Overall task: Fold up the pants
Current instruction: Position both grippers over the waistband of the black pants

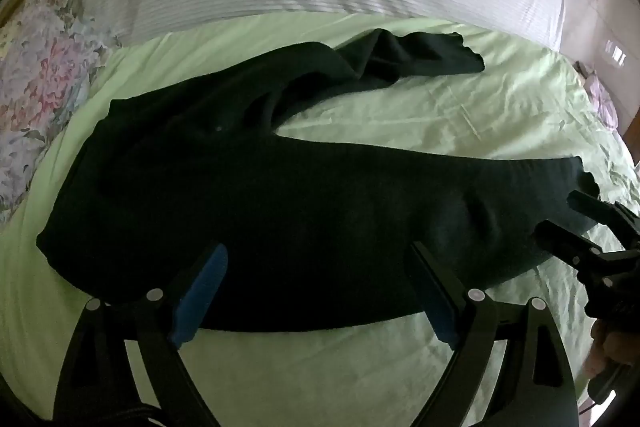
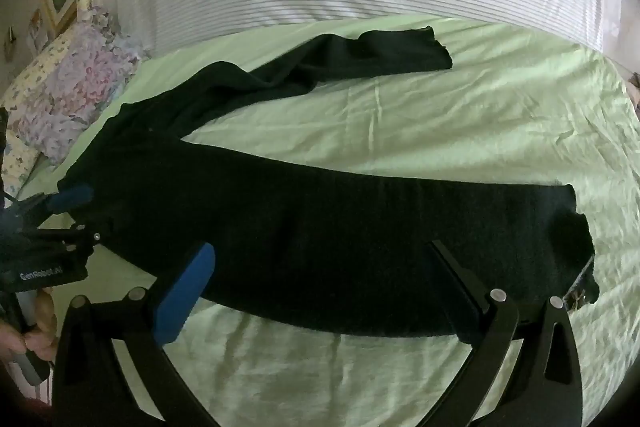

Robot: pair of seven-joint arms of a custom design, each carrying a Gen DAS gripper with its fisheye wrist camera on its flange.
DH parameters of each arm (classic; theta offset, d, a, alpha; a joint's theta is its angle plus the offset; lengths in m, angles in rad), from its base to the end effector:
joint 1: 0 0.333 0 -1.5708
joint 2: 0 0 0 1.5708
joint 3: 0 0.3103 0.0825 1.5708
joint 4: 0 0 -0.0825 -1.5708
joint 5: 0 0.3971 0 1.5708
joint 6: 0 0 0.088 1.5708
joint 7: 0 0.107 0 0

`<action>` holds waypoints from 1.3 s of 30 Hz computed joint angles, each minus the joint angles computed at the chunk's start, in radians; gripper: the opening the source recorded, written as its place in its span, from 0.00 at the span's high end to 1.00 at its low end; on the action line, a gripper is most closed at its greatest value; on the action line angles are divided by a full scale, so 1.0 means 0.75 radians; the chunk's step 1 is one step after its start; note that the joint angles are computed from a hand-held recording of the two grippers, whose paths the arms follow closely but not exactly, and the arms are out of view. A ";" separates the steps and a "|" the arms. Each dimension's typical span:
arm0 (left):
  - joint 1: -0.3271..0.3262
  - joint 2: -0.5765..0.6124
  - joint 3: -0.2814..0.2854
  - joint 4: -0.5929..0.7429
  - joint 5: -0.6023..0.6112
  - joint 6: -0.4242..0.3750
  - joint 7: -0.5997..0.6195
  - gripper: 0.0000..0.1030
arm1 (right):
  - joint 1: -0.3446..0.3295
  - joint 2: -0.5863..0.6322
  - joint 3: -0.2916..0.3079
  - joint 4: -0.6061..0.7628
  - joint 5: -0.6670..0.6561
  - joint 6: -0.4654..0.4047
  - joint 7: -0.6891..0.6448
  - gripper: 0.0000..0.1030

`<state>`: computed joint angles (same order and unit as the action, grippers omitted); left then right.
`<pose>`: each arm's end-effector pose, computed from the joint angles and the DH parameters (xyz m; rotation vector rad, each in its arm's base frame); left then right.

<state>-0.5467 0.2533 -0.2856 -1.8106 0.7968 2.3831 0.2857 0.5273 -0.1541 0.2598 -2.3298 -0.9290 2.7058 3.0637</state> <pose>0.4615 -0.4777 0.4318 -1.8244 1.8722 -0.6263 0.3530 0.3967 0.4312 -1.7747 1.6687 -0.5483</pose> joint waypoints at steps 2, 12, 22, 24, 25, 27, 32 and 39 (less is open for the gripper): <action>0.001 -0.003 0.000 -0.004 -0.001 0.000 -0.001 0.12 | 0.000 -0.003 0.001 -0.002 -0.002 -0.004 0.007 0.00; 0.007 -0.004 -0.001 -0.008 -0.013 0.010 0.011 0.12 | 0.000 0.006 0.002 0.007 -0.018 -0.016 0.015 0.00; 0.009 -0.008 0.000 -0.015 -0.016 0.014 0.014 0.12 | 0.007 0.000 0.015 0.015 -0.060 -0.087 0.023 0.00; 0.010 -0.008 -0.001 -0.012 -0.020 0.013 0.016 0.12 | 0.010 0.001 0.012 0.016 -0.064 -0.090 0.024 0.00; 0.010 -0.006 -0.001 -0.011 -0.021 0.011 0.015 0.12 | 0.010 0.001 0.011 0.017 -0.066 -0.090 0.027 0.00; 0.011 -0.002 -0.002 -0.006 -0.026 0.010 0.022 0.12 | 0.010 0.000 0.012 0.016 -0.084 -0.090 0.041 0.00; 0.013 0.002 -0.002 -0.002 -0.038 0.007 0.031 0.12 | 0.005 -0.007 0.003 0.003 -0.093 -0.042 0.080 0.00; 0.015 0.004 0.000 -0.005 -0.046 0.015 0.040 0.12 | 0.001 -0.008 -0.007 -0.009 -0.012 -0.008 0.039 0.00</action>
